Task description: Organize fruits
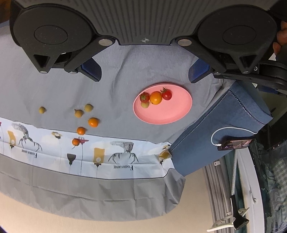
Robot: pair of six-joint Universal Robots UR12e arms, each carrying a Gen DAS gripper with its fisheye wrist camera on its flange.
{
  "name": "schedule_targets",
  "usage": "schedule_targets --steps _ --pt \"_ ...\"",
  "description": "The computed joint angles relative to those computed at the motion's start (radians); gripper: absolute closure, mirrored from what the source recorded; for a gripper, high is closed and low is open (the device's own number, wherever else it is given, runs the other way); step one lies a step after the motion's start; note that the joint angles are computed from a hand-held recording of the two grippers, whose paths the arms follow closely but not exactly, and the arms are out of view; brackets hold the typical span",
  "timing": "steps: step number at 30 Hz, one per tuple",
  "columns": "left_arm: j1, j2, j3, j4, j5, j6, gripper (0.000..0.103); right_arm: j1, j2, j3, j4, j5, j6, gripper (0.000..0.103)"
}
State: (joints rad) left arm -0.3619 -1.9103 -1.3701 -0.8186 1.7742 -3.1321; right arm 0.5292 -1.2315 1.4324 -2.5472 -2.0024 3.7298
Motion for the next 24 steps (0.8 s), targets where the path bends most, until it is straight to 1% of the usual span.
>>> schedule_targets --steps 4,10,13,16,18,20,24 --pt "-0.009 -0.022 0.027 -0.033 0.011 0.031 0.0 -0.014 -0.003 0.013 -0.003 0.019 0.026 0.001" --pt "-0.034 -0.07 0.083 -0.061 0.046 0.108 0.0 -0.04 -0.015 0.047 -0.009 0.024 0.098 0.001" --pt "-0.048 -0.106 0.129 -0.083 0.051 0.133 0.0 -0.058 -0.022 0.066 0.001 0.001 0.139 0.001" --pt "-0.063 -0.154 0.188 -0.086 0.058 0.153 0.0 -0.083 -0.031 0.09 0.023 -0.037 0.193 0.001" --pt "-0.073 -0.197 0.243 -0.085 0.052 0.163 0.0 -0.105 -0.038 0.107 0.042 -0.064 0.239 0.001" --pt "-0.082 -0.246 0.311 -0.092 0.031 0.167 0.0 -0.132 -0.039 0.12 0.063 -0.101 0.287 0.001" --pt "-0.098 -0.383 0.519 -0.165 -0.058 0.163 0.0 -0.199 -0.021 0.13 0.118 -0.172 0.384 0.001"
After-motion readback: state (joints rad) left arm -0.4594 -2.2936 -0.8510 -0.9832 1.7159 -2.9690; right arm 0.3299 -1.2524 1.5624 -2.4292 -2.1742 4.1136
